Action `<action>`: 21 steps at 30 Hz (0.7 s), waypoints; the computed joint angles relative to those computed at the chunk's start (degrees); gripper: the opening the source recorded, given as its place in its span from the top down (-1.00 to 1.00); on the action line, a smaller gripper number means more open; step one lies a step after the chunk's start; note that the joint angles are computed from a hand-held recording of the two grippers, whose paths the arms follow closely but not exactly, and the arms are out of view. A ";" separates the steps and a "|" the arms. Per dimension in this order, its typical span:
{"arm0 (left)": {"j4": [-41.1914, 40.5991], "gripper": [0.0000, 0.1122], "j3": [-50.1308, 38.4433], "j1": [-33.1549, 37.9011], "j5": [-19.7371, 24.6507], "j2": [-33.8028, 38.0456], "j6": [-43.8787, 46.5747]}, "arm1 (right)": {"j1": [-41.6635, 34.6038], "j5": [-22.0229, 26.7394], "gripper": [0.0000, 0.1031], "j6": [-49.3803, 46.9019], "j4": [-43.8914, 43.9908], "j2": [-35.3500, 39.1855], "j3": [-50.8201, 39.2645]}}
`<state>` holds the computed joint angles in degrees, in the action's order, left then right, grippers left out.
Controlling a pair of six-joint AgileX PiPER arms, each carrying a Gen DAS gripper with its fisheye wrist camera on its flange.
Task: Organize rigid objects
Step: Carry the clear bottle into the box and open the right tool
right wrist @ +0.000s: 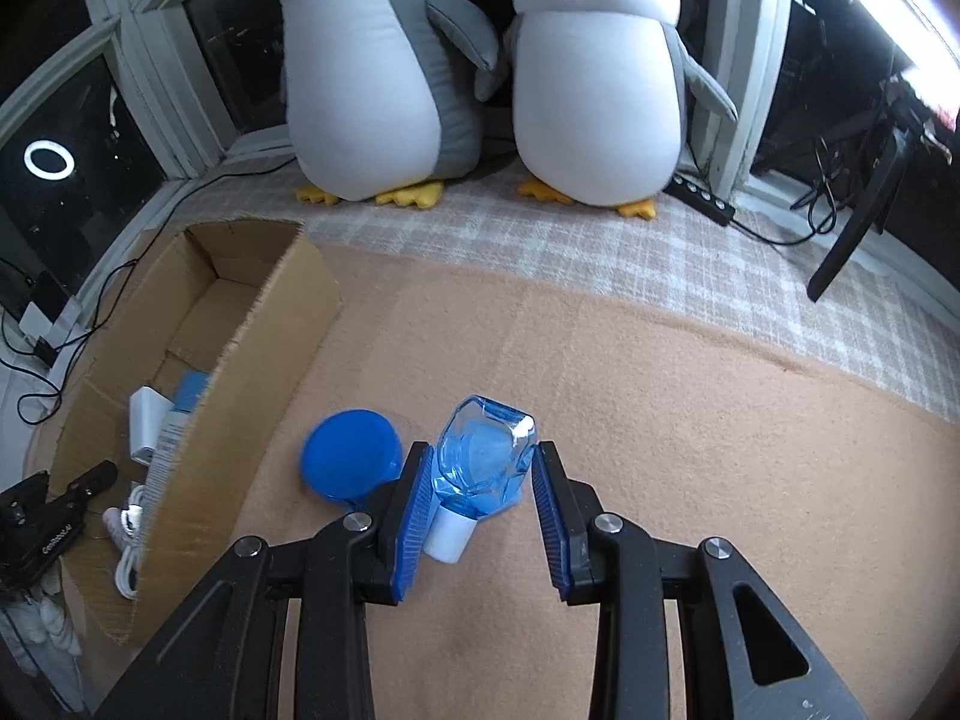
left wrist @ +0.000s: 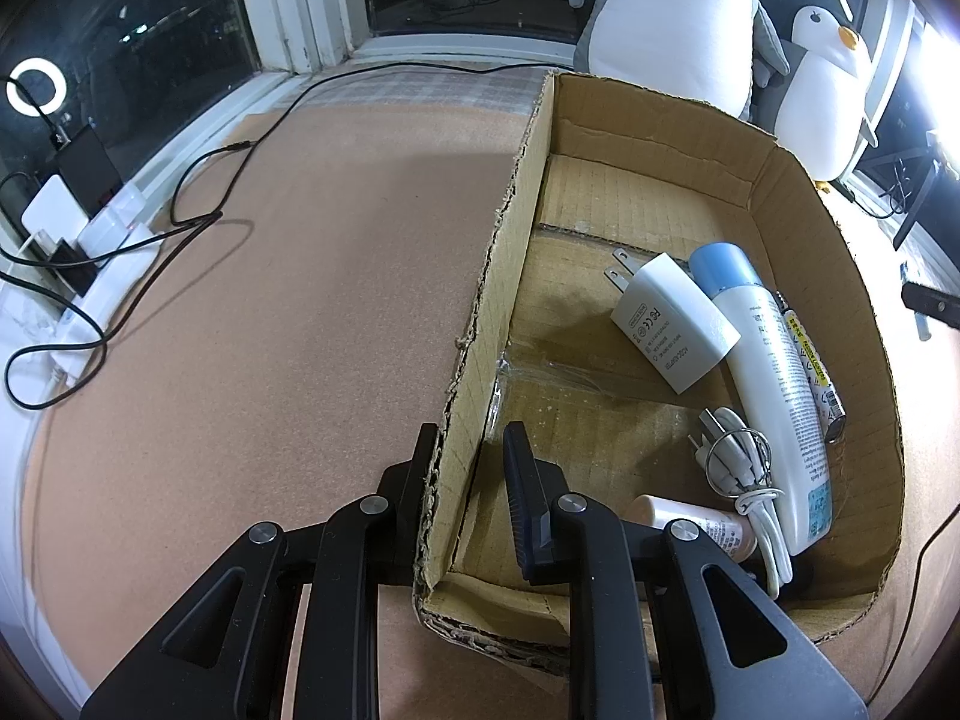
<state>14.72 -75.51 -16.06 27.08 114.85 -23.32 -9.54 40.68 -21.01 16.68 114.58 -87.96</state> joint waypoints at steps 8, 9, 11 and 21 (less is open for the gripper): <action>0.19 0.66 0.11 -0.09 -0.10 -0.02 -0.34 | 4.47 -1.66 0.41 0.80 -0.18 -3.88 1.80; 0.28 0.66 0.18 -0.13 -0.17 -0.03 -0.47 | 4.95 -1.66 0.41 0.73 0.19 -4.12 1.81; 0.31 0.66 0.21 -0.13 -0.16 -0.05 -0.46 | 6.06 -1.78 0.41 0.59 1.03 -4.44 1.76; 0.32 0.66 0.14 -0.16 -0.09 -0.02 -0.53 | 11.84 -1.63 0.41 2.70 0.27 -2.40 -2.12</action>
<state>15.04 -75.37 -16.23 26.99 114.83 -23.85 2.30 39.06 -18.31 16.95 112.18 -90.08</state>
